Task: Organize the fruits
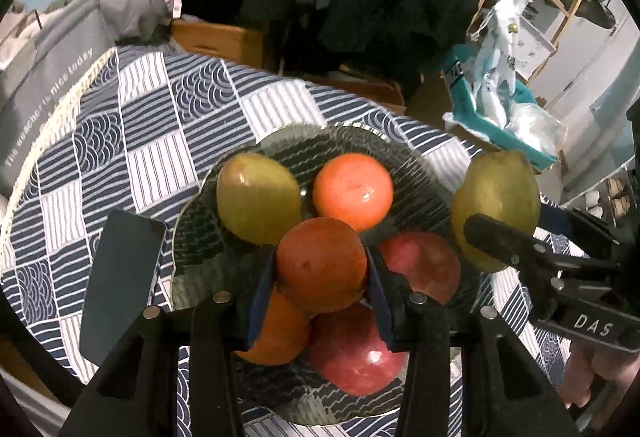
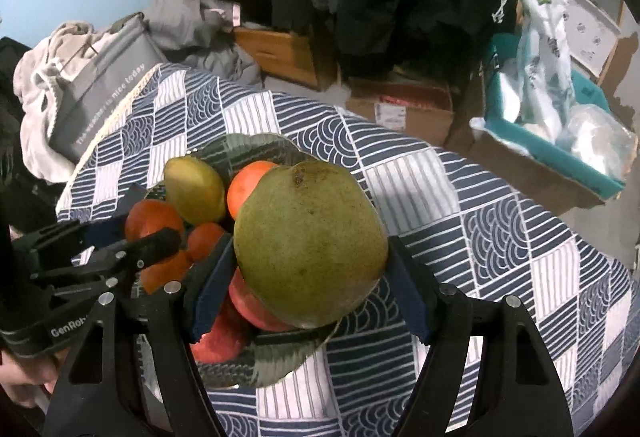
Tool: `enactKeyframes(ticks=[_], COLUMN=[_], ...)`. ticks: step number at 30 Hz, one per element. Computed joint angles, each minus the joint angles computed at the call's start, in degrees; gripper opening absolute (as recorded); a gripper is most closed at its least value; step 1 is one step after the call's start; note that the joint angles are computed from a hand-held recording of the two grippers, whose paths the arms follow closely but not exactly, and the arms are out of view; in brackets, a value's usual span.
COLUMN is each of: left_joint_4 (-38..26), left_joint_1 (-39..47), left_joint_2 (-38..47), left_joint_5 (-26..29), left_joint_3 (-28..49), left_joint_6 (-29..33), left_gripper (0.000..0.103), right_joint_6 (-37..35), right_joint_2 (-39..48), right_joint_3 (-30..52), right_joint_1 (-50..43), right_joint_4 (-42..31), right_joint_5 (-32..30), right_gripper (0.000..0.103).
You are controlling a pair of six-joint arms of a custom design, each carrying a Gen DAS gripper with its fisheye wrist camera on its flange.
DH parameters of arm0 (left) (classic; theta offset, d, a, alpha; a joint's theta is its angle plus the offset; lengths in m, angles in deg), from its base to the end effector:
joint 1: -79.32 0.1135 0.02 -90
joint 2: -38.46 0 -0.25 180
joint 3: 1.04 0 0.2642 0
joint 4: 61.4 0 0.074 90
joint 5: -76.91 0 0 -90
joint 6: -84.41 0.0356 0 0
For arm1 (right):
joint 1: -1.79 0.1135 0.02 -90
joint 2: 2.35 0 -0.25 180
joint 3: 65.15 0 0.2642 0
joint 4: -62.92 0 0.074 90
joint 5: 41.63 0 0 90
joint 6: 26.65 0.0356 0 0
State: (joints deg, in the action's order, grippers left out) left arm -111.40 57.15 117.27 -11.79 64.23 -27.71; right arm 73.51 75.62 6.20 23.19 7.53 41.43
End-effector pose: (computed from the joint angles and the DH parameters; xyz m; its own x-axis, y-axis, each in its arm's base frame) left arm 0.2564 -0.1053 0.1988 -0.9136 -0.0342 -0.4051 0.0460 0.9814 -0.1866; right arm 0.2607 0.1068 0.2310 -0.8825 -0.1578 -0.4431 -0.2635 0.9462 0.1878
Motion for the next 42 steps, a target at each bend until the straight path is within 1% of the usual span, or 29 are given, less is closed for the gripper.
enactKeyframes(ticks=[4, 8, 13, 14, 16, 17, 18, 22, 24, 29, 31, 35, 42], left_joint_4=[0.26, 0.62, 0.47, 0.62, 0.6, 0.38, 0.25, -0.43, -0.86, -2.33, -3.37, -6.29, -10.23], left_joint_1=[0.29, 0.87, 0.37, 0.29, 0.06, -0.14, -0.38, -0.58, -1.15, -2.14, -2.67, -3.45, -3.54], left_joint_2=[1.36, 2.7, 4.33, 4.21, 4.16, 4.2, 4.01, 3.41, 2.8, 1.51, 0.39, -2.3, -7.53], left_joint_5=[-0.15, 1.32, 1.72, 1.65, 1.66, 1.2, 0.83, 1.08, 0.29, -0.34, -0.86, -2.46, -2.94], left_joint_3=[-0.36, -0.44, 0.01, -0.13, -0.04, 0.14, 0.18, 0.45, 0.64, 1.65, 2.09, 3.62, 5.66], left_joint_6=[0.16, -0.08, -0.05, -0.06, 0.16, 0.14, 0.04, -0.37, -0.57, -1.3, -1.59, -1.1, -1.31], left_gripper=[0.046, 0.046, 0.046, 0.047, 0.052, 0.058, 0.059, 0.062, 0.065, 0.066, 0.067, 0.068, 0.069], right_joint_6=[-0.19, -0.45, -0.95, -0.95, -0.93, -0.94, -1.11, -1.63, -1.67, -0.88, -0.69, 0.0, 1.5], right_joint_2=[2.24, 3.98, 6.6, 7.12, 7.45, 7.29, 7.06, 6.25, 5.81, 3.98, 2.82, 0.5, -4.13], right_joint_3=[0.06, 0.5, 2.52, 3.03, 3.43, 3.52, 3.59, 4.72, 5.05, 5.05, 5.04, 5.49, 6.56], right_joint_1=[-0.05, 0.53, 0.57, 0.61, 0.67, 0.66, 0.59, 0.51, 0.34, -0.36, -0.61, -1.08, -2.91], right_joint_4=[0.97, 1.88, 0.91, 0.5, 0.23, 0.33, 0.38, -0.38, -0.77, -1.4, -1.85, -3.57, -7.37], right_joint_5=[-1.17, -0.84, -1.09, -1.14, -1.53, -1.72, -1.86, -2.71, -3.09, -3.07, -2.63, -1.44, -0.52], right_gripper=[0.074, 0.074, 0.075, 0.075, 0.075, 0.075, 0.075, 0.075, 0.075, 0.075, 0.075, 0.075, 0.075])
